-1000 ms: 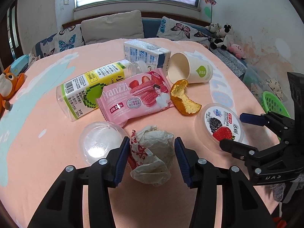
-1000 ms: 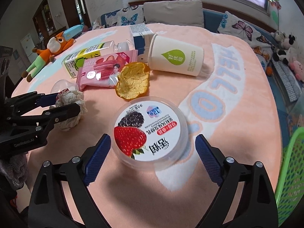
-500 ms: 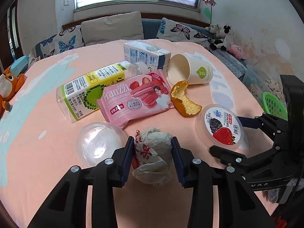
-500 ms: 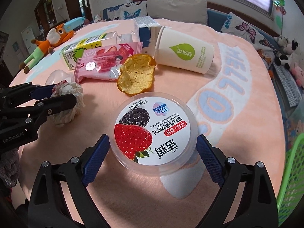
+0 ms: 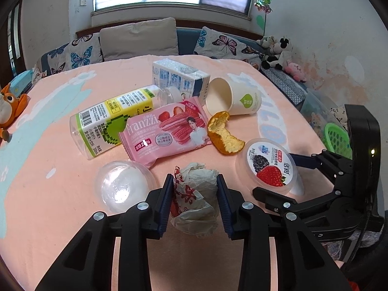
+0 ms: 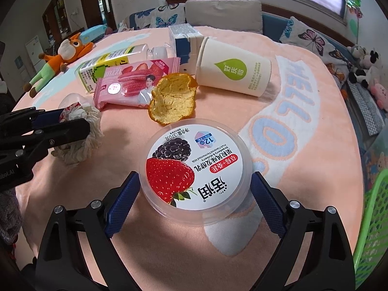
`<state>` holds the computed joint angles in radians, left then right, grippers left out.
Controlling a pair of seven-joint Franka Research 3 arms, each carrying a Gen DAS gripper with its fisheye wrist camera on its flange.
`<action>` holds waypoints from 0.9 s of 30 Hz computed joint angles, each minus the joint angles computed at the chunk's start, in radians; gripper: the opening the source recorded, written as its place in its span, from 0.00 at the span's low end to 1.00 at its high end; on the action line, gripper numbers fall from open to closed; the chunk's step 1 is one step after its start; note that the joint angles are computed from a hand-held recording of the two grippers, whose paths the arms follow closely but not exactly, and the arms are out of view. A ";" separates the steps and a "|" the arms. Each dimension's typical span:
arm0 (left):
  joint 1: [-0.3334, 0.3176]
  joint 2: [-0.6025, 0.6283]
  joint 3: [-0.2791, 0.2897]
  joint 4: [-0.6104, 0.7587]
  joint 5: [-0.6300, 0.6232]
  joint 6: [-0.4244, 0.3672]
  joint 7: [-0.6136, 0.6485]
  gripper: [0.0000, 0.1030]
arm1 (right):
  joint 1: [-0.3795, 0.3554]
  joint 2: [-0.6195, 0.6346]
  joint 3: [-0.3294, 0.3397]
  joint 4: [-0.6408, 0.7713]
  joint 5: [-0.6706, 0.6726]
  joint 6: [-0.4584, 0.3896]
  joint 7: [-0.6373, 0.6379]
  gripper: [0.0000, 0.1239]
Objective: Collect trash
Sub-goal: 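Grasp the crumpled tissue with the left gripper while the right gripper grasps the yogurt tub, then carry the tissue and yogurt tub over the green basket and open both grippers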
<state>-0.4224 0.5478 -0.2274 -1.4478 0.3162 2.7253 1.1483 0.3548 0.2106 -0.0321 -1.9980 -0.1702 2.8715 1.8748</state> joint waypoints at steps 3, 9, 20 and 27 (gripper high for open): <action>0.010 -0.004 -0.014 0.001 -0.017 0.005 0.012 0.33 | 0.002 -0.021 -0.007 -0.023 -0.011 0.021 0.019 0.73; 0.017 0.005 -0.045 0.030 -0.058 0.013 0.056 0.33 | -0.007 -0.090 -0.017 -0.093 -0.071 0.058 0.092 0.73; -0.044 0.119 -0.095 0.250 -0.126 -0.054 0.189 0.33 | -0.175 -0.342 0.040 -0.308 -0.388 0.075 0.440 0.73; -0.145 0.276 -0.097 0.544 -0.167 -0.173 0.291 0.33 | -0.370 -0.498 0.122 -0.431 -0.462 0.024 0.552 0.73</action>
